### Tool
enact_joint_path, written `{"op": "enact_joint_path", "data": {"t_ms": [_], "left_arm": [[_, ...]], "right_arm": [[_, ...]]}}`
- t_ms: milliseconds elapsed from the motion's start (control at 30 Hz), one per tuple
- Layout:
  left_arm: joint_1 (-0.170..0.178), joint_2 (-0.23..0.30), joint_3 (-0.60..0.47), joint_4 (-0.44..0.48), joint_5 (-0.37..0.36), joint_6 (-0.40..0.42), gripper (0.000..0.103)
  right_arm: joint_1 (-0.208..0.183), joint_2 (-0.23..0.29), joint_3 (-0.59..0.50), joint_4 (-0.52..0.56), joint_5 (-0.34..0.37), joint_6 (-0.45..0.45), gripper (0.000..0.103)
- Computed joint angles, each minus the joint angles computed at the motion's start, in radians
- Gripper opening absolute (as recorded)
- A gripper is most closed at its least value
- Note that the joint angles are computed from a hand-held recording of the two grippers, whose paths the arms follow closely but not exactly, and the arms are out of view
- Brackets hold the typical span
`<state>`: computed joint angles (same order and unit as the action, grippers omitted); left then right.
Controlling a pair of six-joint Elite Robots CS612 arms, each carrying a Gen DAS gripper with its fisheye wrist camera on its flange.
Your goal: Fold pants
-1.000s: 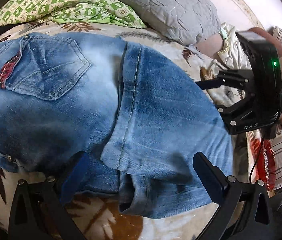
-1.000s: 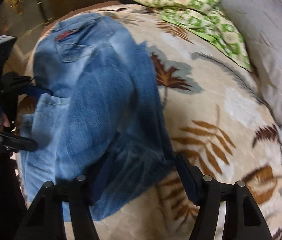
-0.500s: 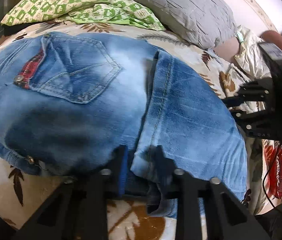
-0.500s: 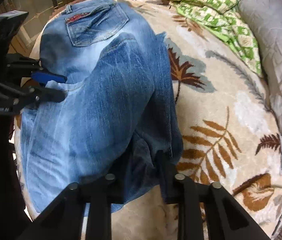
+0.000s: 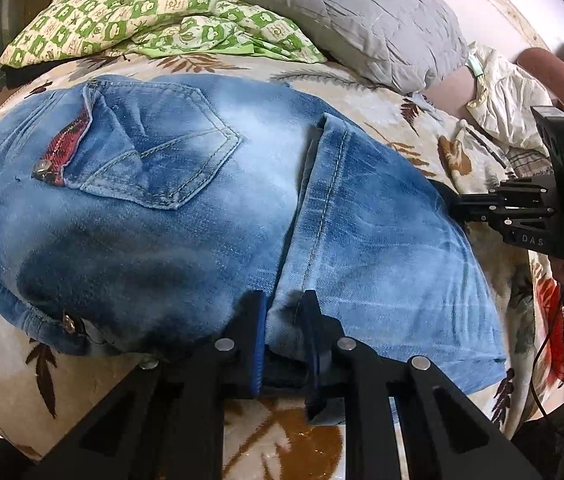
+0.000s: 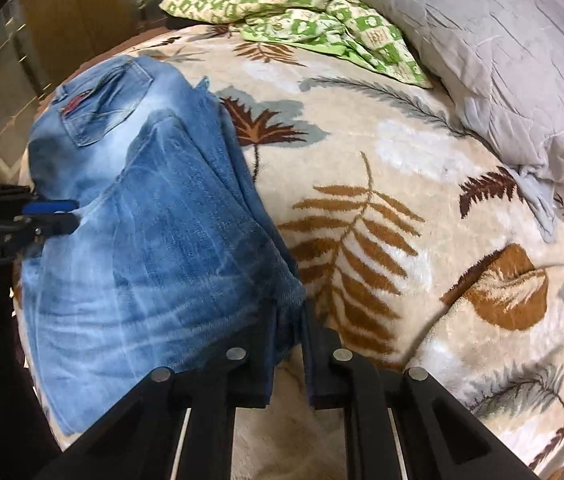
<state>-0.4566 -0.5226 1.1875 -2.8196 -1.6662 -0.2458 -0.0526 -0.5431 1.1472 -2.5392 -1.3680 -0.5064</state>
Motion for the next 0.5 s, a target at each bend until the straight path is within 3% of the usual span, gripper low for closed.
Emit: {"op": "enact_joint_path", "data": {"t_ms": [100,200,233,300,333,367,400,433,500], "left_arm": [[-0.003,0.001,-0.005,0.014,0.017,0.021,0.019],[-0.009,-0.001,-0.005,0.017,0.041,0.044,0.021],[-0.009,-0.004,-0.001,0.012,0.043,0.042,0.021],[-0.011,-0.016,0.011,0.014,0.047,0.047,0.022],[-0.009,-0.023,0.021,-0.003,0.029,0.047,0.036],[-0.004,-0.033,0.034,-0.027,-0.009,0.044,0.052],[-0.001,-0.041,0.047,-0.055,-0.030,0.039,0.086],[0.001,-0.054,0.075,-0.126,-0.040,0.022,0.097],[0.004,-0.073,0.112,-0.220,-0.039,0.022,0.097]], "right_arm": [[0.007,-0.004,0.009,-0.034,-0.020,0.014,0.012],[0.011,-0.028,0.053,-0.116,-0.063,0.043,0.029],[0.011,-0.036,0.066,-0.149,-0.074,0.063,0.036],[0.010,-0.053,0.091,-0.213,-0.080,0.100,0.062],[0.008,-0.064,0.109,-0.258,-0.074,0.128,0.075],[0.005,-0.077,0.127,-0.297,-0.057,0.154,0.075],[0.005,-0.089,0.141,-0.325,-0.049,0.178,0.075],[0.006,-0.100,0.153,-0.348,-0.049,0.195,0.077],[0.011,-0.122,0.182,-0.412,-0.037,0.228,0.082]]}}
